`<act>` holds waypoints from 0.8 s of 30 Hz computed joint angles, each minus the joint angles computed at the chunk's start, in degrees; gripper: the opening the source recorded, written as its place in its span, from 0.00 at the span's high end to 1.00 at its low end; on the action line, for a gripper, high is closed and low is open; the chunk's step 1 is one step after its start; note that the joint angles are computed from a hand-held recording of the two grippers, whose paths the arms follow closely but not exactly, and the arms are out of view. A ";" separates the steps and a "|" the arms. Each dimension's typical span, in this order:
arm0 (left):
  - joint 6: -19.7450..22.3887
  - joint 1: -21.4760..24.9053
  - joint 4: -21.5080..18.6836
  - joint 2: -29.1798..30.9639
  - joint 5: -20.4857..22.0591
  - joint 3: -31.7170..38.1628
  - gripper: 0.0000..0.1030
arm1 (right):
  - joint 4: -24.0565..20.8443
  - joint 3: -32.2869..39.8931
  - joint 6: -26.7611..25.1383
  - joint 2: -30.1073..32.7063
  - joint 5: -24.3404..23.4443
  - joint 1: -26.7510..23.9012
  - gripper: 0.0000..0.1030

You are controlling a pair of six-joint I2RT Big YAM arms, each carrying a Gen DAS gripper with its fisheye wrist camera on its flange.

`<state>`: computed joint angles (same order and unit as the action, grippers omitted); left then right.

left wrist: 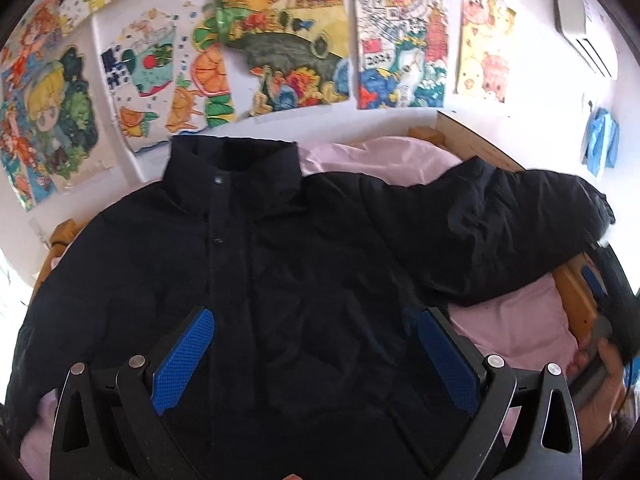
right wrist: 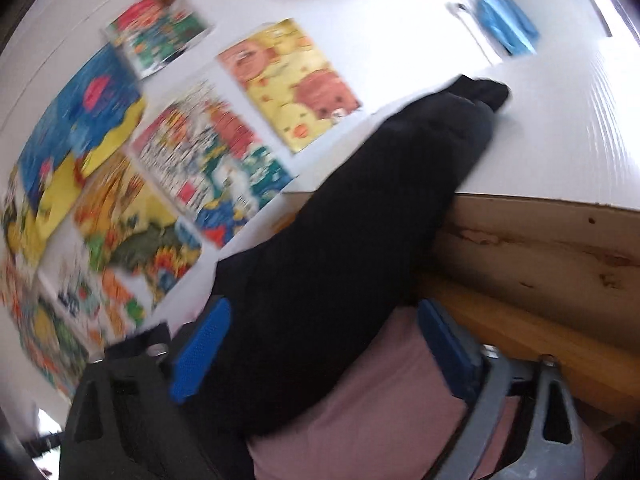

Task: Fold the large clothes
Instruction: 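Grasp the jacket sleeve with the right gripper and lift it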

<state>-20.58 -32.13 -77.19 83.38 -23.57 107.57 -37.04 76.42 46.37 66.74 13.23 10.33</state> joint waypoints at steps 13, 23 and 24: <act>1.56 0.90 -10.25 0.11 2.09 3.96 0.00 | -9.80 10.67 2.30 8.60 12.16 1.20 0.89; 1.45 10.57 -13.50 -5.05 9.30 3.35 0.00 | -20.67 29.83 -9.78 16.30 18.82 5.29 0.96; 1.82 11.70 -13.17 -5.76 9.98 3.21 0.00 | -22.21 33.56 -12.18 18.03 19.86 6.18 0.96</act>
